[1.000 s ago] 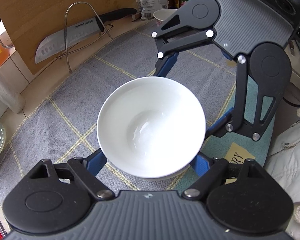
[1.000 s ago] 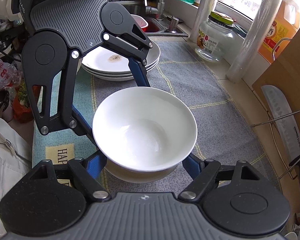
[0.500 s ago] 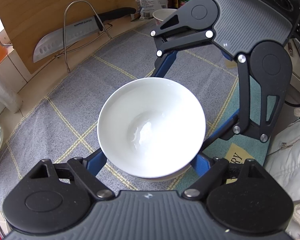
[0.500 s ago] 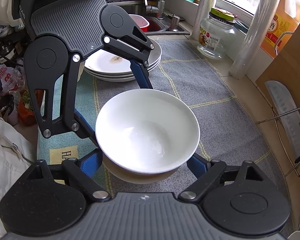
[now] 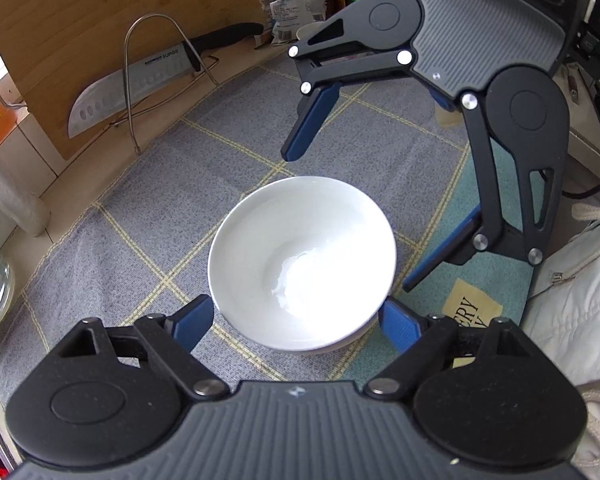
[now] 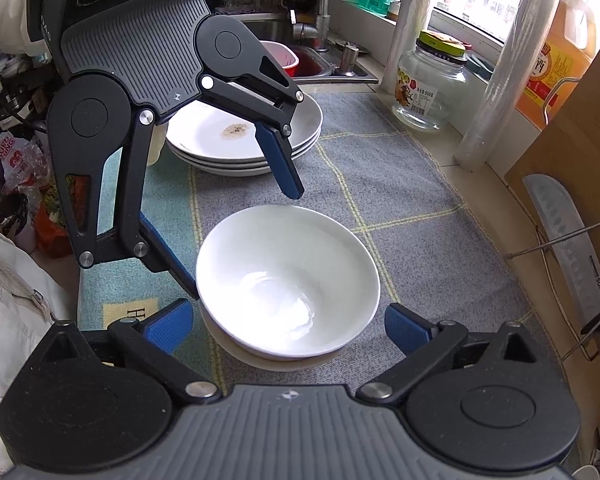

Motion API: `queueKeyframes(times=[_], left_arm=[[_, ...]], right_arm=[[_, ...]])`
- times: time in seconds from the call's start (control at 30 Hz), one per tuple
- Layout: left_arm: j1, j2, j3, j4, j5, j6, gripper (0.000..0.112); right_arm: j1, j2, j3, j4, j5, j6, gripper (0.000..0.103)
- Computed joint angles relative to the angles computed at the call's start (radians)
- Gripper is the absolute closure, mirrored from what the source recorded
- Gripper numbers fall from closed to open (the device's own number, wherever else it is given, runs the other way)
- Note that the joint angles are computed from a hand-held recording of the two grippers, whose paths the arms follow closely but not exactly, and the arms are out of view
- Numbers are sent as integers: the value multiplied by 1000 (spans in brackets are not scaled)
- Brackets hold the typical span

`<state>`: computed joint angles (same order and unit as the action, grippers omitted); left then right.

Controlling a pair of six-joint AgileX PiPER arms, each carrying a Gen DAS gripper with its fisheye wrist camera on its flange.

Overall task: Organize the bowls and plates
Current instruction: 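Open the right gripper while the left gripper releases the stacked bowl, then move both grippers toward the pink-flowered bowl by the sauce jar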

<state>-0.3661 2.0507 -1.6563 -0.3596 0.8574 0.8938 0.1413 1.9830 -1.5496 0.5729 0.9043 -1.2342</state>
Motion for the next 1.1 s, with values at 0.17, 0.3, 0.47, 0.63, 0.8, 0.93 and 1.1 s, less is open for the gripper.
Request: queueKeyframes(times=[0.17,0.3,0.47,0.63,0.8,0.93,1.1], left_arm=[[15,-59,64,-51,-49,4,20],[21,-99,114,-83,-116,-20,16],[21,-134,190,-129,-206,-60,16],[15,-171,266,-181,-305,-109,16],[12,-204,323,-204,-380,-179,16],[-7,-244,372,-141,-458,-278,16],[-56,-275,415,69,-560,-541,14]], right_arm=[[-5,-20,29,11,-21,-5,0],[-20,-58,69,38,-45,-8,0],[-33,-109,141,61,-138,20,0],[-33,-119,199,87,-213,58,0],[-25,-138,251,111,-253,67,0],[-21,-175,304,138,-302,72,0],[0,-241,416,133,-450,187,0]])
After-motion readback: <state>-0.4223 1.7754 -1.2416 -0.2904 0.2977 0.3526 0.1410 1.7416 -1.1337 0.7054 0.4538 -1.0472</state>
